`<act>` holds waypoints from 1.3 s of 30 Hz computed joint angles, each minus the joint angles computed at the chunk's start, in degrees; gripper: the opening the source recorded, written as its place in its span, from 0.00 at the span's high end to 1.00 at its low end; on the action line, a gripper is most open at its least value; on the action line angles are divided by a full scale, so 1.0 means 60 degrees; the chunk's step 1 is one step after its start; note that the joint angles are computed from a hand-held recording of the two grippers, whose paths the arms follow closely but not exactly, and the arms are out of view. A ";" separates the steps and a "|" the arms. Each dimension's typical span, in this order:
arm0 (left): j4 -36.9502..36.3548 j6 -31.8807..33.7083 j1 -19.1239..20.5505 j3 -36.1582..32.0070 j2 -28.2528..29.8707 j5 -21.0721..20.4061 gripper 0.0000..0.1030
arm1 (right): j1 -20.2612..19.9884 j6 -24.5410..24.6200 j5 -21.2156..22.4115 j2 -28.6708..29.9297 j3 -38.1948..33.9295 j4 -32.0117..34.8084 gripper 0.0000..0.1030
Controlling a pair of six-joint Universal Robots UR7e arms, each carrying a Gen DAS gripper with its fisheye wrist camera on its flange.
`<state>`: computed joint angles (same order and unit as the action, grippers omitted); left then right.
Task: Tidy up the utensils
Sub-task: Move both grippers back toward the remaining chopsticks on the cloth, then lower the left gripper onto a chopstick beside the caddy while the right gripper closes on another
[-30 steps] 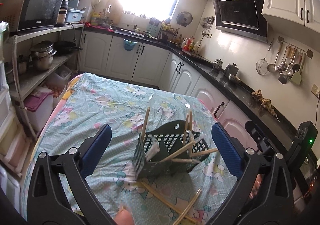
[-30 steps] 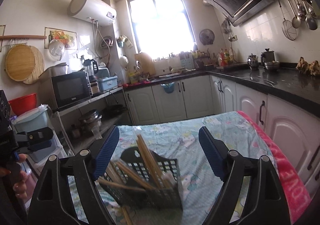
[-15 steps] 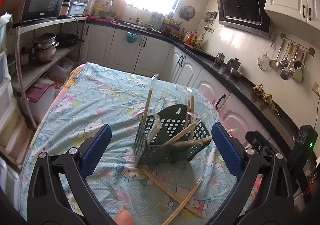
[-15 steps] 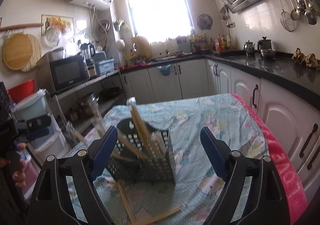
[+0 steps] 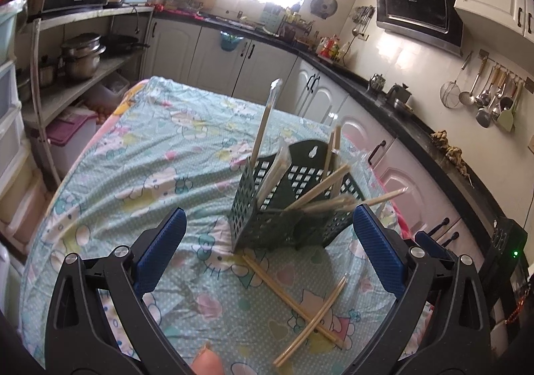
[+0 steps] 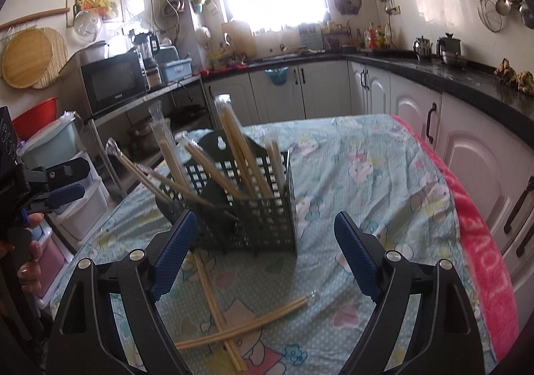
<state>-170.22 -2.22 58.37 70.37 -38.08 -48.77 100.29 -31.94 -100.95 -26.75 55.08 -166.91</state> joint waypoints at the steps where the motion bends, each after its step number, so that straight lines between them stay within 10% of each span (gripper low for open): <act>1: 0.0048 -0.0078 0.0023 0.0020 0.0005 -0.0011 0.10 | -0.0005 0.0023 -0.0040 -0.0017 0.0035 0.0069 0.20; 26: 0.2276 -0.2187 0.0706 -0.0565 0.0637 -0.1064 0.11 | -0.0319 0.0939 -0.1269 0.0151 -0.0314 0.2111 0.21; 39: 0.3765 -0.3256 0.1134 -0.1605 0.1259 -0.2216 0.44 | -0.0502 0.1982 -0.1382 0.0722 -0.1423 0.4161 0.44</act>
